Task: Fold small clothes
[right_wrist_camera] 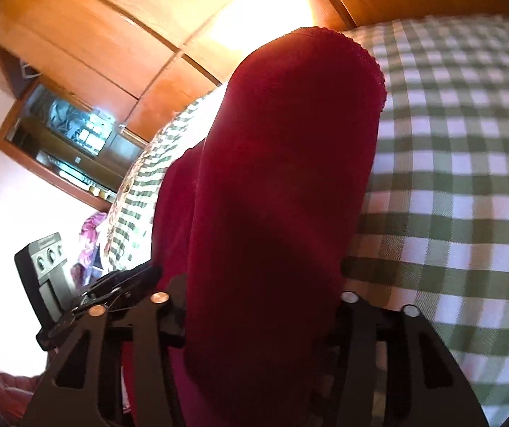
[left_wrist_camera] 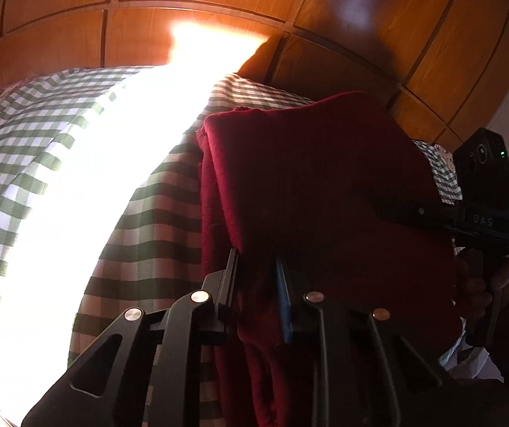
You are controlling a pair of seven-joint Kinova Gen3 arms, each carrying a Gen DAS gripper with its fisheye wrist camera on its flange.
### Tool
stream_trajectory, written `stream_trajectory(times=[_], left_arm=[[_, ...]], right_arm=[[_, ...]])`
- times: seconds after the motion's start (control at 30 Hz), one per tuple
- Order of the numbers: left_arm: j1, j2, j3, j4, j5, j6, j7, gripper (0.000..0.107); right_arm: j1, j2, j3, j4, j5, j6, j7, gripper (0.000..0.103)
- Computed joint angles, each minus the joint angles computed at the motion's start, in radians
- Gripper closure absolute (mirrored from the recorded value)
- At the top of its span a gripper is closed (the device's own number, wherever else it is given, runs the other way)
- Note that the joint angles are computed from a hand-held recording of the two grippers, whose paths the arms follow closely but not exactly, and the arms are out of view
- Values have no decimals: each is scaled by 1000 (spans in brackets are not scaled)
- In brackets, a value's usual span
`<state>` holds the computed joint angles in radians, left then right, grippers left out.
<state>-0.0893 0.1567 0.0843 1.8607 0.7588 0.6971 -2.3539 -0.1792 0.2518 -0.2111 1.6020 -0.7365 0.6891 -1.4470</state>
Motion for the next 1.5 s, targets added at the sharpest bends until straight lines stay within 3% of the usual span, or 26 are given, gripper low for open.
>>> stream_trajectory(times=[0.1,0.2,0.33,0.5,0.57,0.7,0.77,0.8,0.83,0.87,0.9,0.97,1.13,1.3,1.5], left_arm=[[21,7,5,-17,44,23,-37,94],[155,26,-77,-67,115,49,-91,94],[340,92,-130,-204,133,57,-98,94],[572,225,-166,-436,-32,58,52,94],[664,301,-203,-528,-113,75,133,96],[839,434,-325,-663,-270,103,296,96],[856,422,-316,-646,-313,67,368,95],[836,410,-284,-630,-339,51,389,91],[834,395,-269,-611,-380,24,425,83],[836,382,-266,-596,-420,-3,465,64],[820,371,-249,-577,-445,-25,488,55],[786,330,-210,-524,-473,-60,546,43],[771,269,-184,-447,-595,-129,716,32],[809,196,-217,-350,-642,-197,759,23],[746,102,-119,-235,-752,-265,849,18]], right_arm=[[-24,-76,23,9,69,-22,-41,60],[-27,-177,62,38,137,-34,-92,60],[-1,-315,132,106,237,-48,-185,60],[54,-418,253,217,312,-38,-281,60],[117,-423,248,256,392,-19,-361,59],[223,-392,210,351,500,-1,-492,41],[283,-421,133,397,557,-53,-565,21],[321,-438,87,406,578,-56,-606,17],[355,-446,41,403,599,-48,-647,17],[385,-455,-5,396,635,-33,-687,17],[419,-469,-52,381,676,-5,-719,17],[473,-492,-144,364,757,37,-788,17],[604,-572,-376,314,856,155,-991,16],[709,-583,-608,239,979,291,-1195,16],[760,-564,-866,189,1158,451,-1439,11]])
